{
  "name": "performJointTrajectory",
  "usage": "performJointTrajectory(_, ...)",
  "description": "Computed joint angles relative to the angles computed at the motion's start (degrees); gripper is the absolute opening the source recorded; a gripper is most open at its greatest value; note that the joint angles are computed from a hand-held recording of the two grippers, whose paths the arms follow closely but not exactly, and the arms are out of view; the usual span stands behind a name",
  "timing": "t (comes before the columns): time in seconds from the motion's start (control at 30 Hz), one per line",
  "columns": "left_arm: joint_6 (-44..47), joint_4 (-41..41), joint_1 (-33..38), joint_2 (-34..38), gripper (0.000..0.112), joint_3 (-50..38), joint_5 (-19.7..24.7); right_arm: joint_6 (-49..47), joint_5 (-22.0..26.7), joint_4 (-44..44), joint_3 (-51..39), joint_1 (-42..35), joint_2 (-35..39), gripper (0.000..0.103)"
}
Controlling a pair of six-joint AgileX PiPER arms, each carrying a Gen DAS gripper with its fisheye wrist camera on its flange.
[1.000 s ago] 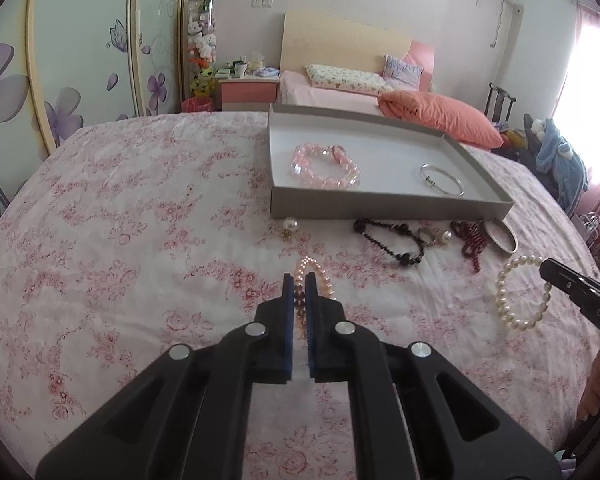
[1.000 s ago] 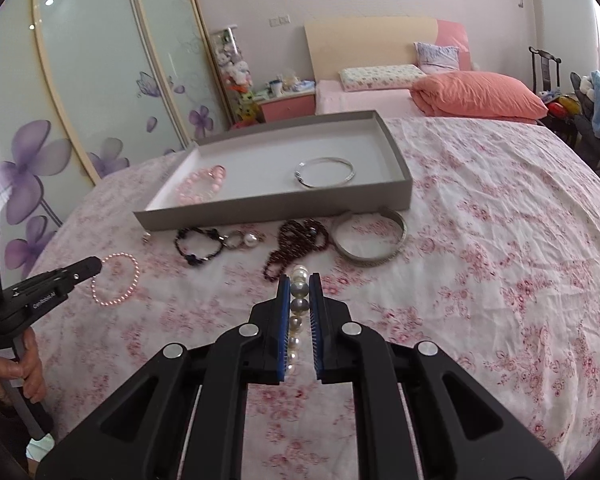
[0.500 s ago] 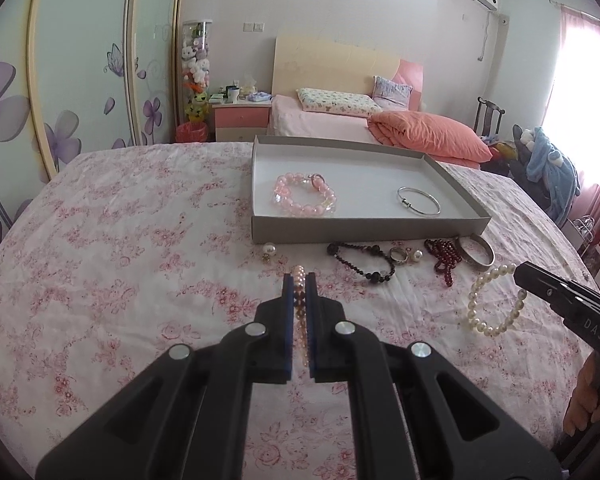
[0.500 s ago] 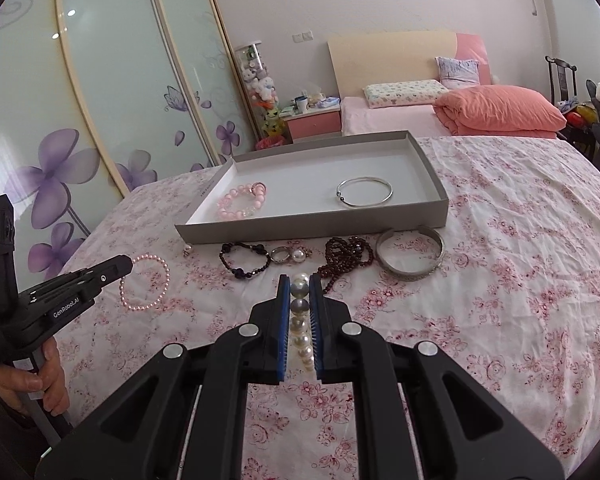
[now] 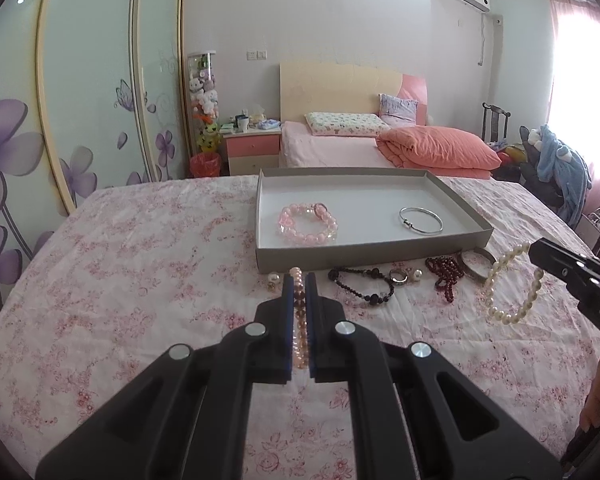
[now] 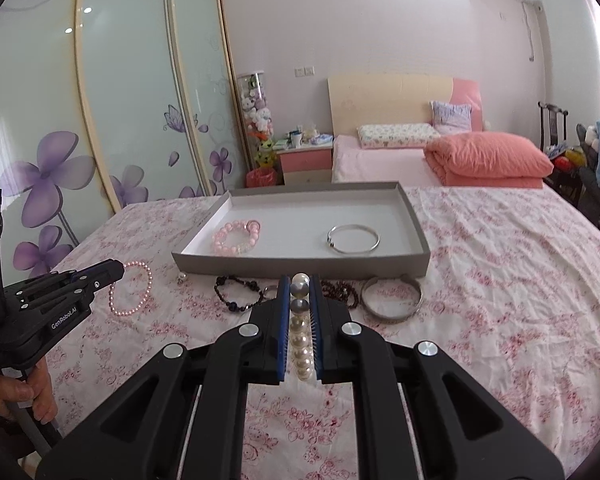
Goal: Organize jewelry
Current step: 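Carry the white pearls with the right tool while the left carries the pink pearls to the tray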
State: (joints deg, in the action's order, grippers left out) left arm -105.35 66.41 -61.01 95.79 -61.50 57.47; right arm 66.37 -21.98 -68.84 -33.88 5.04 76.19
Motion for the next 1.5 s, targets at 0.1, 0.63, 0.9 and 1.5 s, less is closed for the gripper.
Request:
performJointTrajectory(0.1,1.0,0.1,-0.4,0.6,0.006,-1.6,0.8,-3.9,0.3,3.6,0.3,0.3,-1.1,0.011)
performJointTrajectory(0.63,4.4,2.0,-0.9,2.9,0.006,-7.8,3.0,-13.9,-0.2,14.1,-1.0,0.7,-3.5,0.011)
performJointTrajectory(0.9,5.4,2.4,0.4,3.3,0.006,-8.8,2.8,-15.6,-0.1,15.8,-2.5,0.9,-2.6,0.011)
performJointTrajectory(1.5,15.1,2.2,11.9,9.4,0.006,-20.8,-5.4,-14.5,3.9,17.0,-18.8,2.5,10.4,0.011)
